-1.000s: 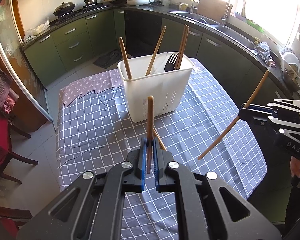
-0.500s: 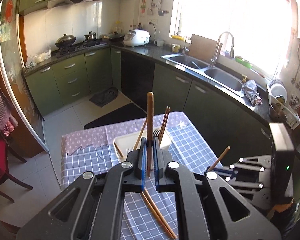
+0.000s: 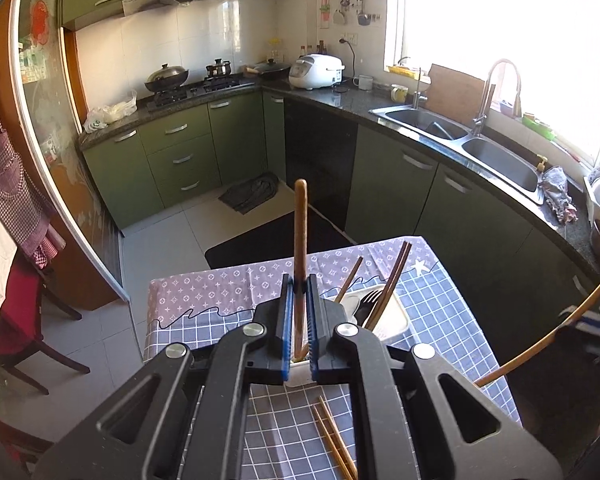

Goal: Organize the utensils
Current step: 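Drop the chopstick into the caddy with the left tool while the right tool carries its chopstick, then lower the chopstick into the caddy and open the right tool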

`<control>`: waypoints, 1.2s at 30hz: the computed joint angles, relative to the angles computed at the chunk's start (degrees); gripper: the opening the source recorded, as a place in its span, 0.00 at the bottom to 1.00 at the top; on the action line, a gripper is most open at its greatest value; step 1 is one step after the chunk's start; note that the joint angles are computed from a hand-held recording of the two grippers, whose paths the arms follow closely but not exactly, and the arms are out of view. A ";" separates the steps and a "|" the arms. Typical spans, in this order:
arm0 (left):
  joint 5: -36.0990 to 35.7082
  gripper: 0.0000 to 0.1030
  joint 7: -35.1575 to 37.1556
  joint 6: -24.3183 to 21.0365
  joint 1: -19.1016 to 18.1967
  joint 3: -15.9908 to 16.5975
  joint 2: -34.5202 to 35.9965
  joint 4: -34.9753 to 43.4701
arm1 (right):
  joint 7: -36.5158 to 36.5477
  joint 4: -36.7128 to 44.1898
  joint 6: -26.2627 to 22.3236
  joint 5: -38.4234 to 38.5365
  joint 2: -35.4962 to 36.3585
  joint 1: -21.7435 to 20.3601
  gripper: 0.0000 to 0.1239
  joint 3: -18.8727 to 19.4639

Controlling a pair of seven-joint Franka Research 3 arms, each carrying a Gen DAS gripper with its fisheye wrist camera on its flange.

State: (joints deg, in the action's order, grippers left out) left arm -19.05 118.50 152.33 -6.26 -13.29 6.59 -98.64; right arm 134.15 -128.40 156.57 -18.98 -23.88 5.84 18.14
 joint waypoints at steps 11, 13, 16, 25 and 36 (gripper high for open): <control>1.89 0.09 -0.06 1.38 0.62 -1.06 2.42 -2.23 | 5.31 14.09 -1.65 -7.38 7.85 -3.61 0.06 0.25; 0.98 0.20 1.27 2.59 0.89 -1.31 1.74 -3.38 | 6.15 16.54 -2.31 -8.76 10.68 -2.91 0.05 -0.74; -0.26 0.21 3.25 4.53 0.96 -1.46 0.57 -5.09 | 6.39 19.46 -3.46 -9.74 14.95 -1.27 0.05 -2.56; -6.46 0.22 11.00 7.28 0.10 -0.46 -3.60 -10.36 | 5.51 22.89 -5.91 -10.59 23.34 5.06 0.06 -8.25; -8.55 0.22 14.05 5.62 -1.80 1.84 -6.27 -12.32 | 3.83 22.01 -6.41 -9.34 24.08 10.87 0.07 -13.74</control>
